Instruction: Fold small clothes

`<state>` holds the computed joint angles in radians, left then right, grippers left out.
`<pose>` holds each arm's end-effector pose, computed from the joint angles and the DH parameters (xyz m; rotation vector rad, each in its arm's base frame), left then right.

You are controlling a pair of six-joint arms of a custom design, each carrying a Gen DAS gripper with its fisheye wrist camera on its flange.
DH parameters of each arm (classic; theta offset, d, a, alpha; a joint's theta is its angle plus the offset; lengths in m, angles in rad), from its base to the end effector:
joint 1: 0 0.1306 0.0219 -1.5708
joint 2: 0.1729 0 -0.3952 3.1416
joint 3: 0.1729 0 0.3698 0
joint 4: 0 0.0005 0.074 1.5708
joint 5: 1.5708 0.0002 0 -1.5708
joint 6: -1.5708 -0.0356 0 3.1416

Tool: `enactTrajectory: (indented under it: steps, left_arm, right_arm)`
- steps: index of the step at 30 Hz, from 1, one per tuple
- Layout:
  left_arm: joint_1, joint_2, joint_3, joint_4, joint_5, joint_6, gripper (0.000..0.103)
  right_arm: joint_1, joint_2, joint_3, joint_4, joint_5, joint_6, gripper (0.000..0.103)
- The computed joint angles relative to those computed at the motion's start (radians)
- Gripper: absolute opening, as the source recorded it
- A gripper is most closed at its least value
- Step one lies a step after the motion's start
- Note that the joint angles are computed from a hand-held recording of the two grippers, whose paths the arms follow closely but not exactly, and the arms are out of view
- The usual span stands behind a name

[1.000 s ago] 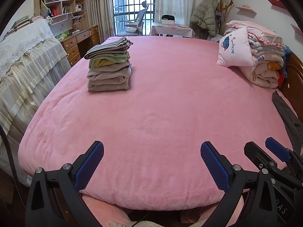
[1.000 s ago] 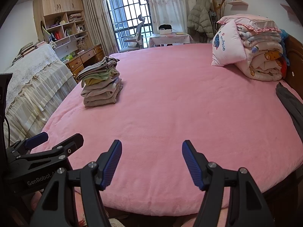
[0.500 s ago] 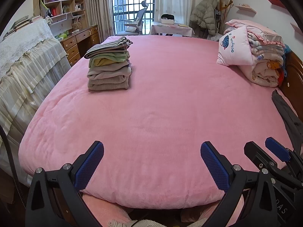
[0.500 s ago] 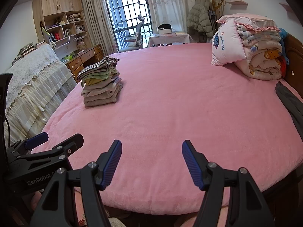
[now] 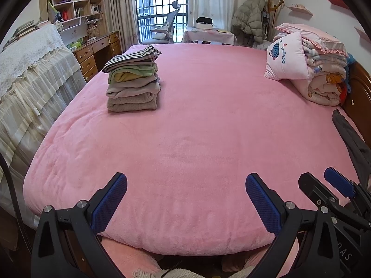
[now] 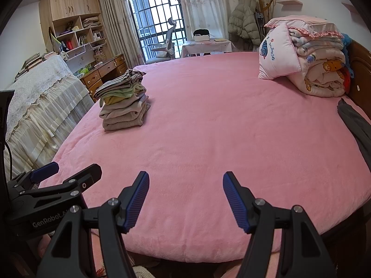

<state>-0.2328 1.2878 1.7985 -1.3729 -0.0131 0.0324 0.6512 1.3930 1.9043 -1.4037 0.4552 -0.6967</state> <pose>0.3622 -0.0859 0.6208 0.2378 2.4240 -0.1033 0.3349 0.2350 0.6241 0.2444 2.3343 0.0917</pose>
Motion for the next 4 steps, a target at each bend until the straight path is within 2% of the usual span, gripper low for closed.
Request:
enactTrajectory:
  steps: [4]
  left_arm:
    - [0.012, 0.003, 0.008, -0.009, 0.013, -0.015, 0.102]
  right_arm:
    - [-0.003, -0.002, 0.0, 0.001, -0.003, 0.003, 0.067]
